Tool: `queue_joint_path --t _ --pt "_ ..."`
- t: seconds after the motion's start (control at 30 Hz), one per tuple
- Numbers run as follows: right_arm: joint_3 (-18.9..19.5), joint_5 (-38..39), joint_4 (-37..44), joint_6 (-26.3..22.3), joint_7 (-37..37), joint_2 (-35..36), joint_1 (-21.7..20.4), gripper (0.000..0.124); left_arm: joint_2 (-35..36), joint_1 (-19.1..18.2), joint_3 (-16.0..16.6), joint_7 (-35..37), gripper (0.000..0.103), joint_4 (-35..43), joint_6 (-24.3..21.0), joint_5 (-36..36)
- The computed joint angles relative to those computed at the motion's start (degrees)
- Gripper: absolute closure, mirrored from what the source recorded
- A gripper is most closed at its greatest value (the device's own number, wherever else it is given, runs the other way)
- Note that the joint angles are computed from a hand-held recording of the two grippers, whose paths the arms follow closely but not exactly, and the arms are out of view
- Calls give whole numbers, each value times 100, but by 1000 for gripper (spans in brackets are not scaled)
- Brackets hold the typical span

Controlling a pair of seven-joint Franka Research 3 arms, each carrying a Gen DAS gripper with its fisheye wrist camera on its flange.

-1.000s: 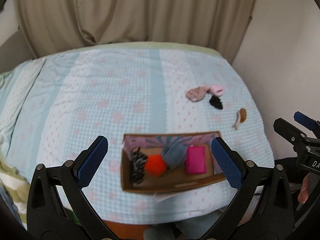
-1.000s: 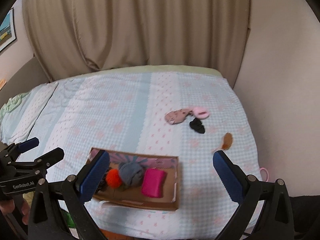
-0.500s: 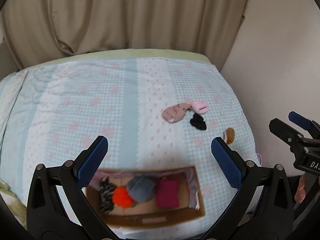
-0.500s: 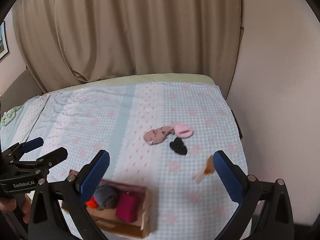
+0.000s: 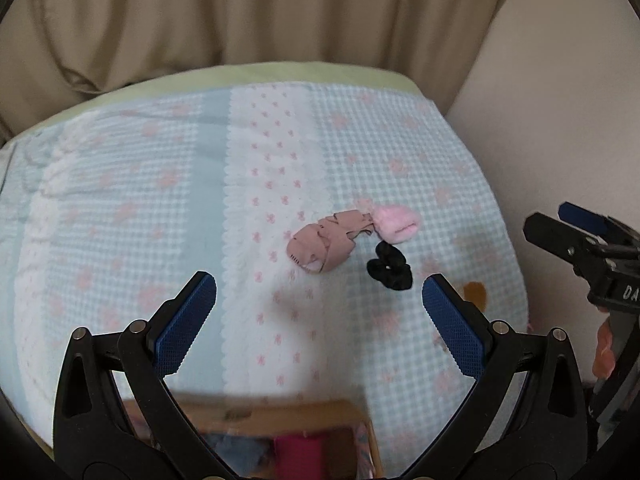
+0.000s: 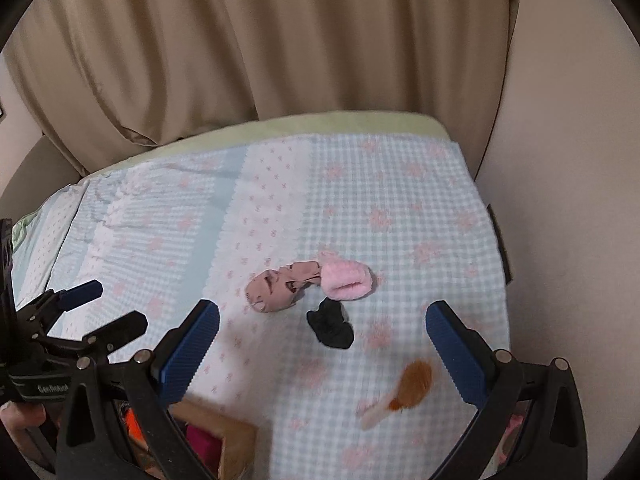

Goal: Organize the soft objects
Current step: 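Grasp the beige fabric with the left tool while the right tool grasps the pink fluffy band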

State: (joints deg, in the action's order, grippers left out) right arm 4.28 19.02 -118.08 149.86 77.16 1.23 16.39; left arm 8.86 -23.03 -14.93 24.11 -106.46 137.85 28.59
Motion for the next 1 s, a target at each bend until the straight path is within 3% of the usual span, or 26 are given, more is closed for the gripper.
queue_joint_path --t 0.33,0.57,0.8,1.0 --pt "9 203 1221 -58 -238 1765 -138 21 1892 177 174 1707 0 1318 492 -444" --pt "23 188 1977 -133 -19 2836 -164 21 3261 260 162 3118 1 2418 645 -957" --pt "78 151 2410 -137 28 3399 -163 21 4006 195 226 3905 2 3083 507 -1296" --pt "116 165 2662 -113 69 3712 -169 22 4216 161 306 4100 19 3203 592 -1448"
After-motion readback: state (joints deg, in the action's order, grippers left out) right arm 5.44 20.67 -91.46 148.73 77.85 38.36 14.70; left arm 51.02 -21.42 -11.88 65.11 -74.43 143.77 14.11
